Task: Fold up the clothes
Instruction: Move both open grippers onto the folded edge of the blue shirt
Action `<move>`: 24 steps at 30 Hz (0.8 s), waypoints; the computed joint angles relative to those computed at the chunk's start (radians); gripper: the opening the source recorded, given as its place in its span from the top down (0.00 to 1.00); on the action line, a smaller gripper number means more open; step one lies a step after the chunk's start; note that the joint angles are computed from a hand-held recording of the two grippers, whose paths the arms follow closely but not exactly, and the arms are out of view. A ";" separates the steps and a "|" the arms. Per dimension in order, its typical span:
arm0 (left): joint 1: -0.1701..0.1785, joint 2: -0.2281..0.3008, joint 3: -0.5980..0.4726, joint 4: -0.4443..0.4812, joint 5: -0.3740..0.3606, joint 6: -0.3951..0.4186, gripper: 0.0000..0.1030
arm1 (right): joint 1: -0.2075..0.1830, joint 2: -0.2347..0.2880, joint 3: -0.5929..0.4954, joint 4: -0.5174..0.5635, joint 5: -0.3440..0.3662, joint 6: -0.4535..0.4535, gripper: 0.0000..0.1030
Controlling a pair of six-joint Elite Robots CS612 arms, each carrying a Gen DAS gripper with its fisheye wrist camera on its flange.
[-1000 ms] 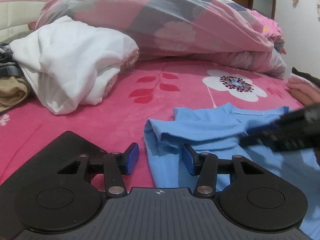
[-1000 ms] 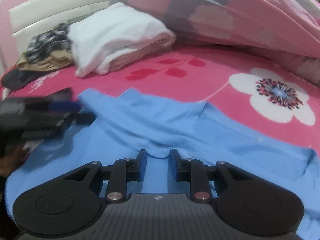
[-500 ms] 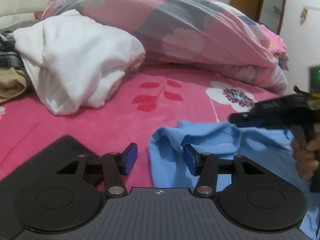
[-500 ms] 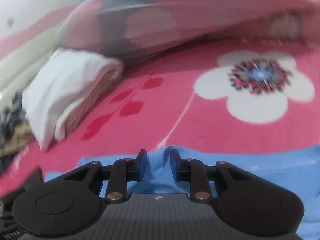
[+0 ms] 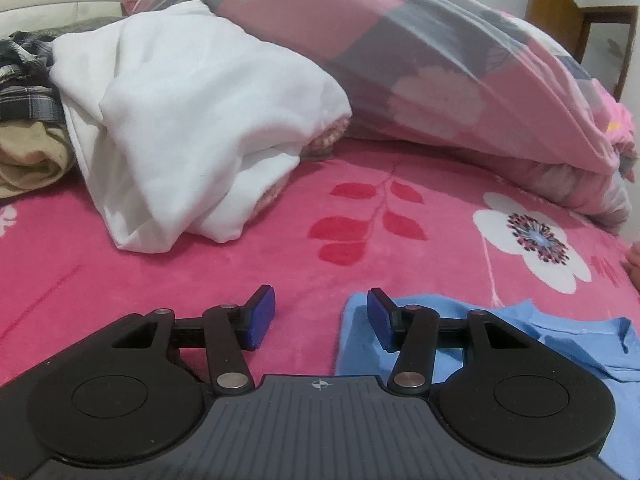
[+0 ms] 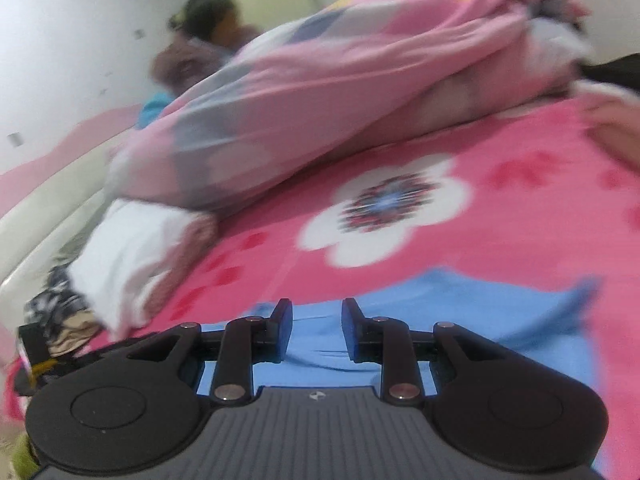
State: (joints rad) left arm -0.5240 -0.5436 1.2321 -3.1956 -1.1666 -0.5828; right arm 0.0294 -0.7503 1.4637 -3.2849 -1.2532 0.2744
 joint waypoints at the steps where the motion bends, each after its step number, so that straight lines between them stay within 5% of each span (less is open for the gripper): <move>1: 0.000 0.001 0.000 -0.004 -0.004 0.000 0.51 | -0.008 -0.010 0.017 -0.003 -0.032 0.010 0.70; 3: -0.001 0.003 -0.002 -0.005 -0.001 0.010 0.50 | -0.024 -0.028 0.046 -0.001 -0.087 0.036 0.69; 7: -0.005 0.010 -0.011 0.017 0.017 0.025 0.49 | -0.045 -0.046 0.072 0.065 -0.079 0.018 0.69; 9: -0.008 0.013 -0.016 0.027 0.029 0.035 0.48 | -0.042 -0.042 0.054 0.143 -0.059 -0.059 0.69; 14: -0.009 0.014 -0.018 0.031 0.035 0.043 0.48 | -0.037 0.020 -0.074 0.318 -0.071 -0.151 0.70; 18: -0.006 0.016 -0.014 0.013 0.020 0.028 0.48 | -0.060 0.078 -0.153 0.247 -0.073 -0.050 0.71; 24: -0.001 0.016 -0.006 -0.016 -0.003 0.009 0.47 | -0.106 0.076 -0.101 0.106 0.005 0.123 0.69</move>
State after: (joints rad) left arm -0.5246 -0.5278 1.2259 -3.2120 -1.1701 -0.5737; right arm -0.0769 -0.6745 1.3624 -3.1790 -1.2484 0.3974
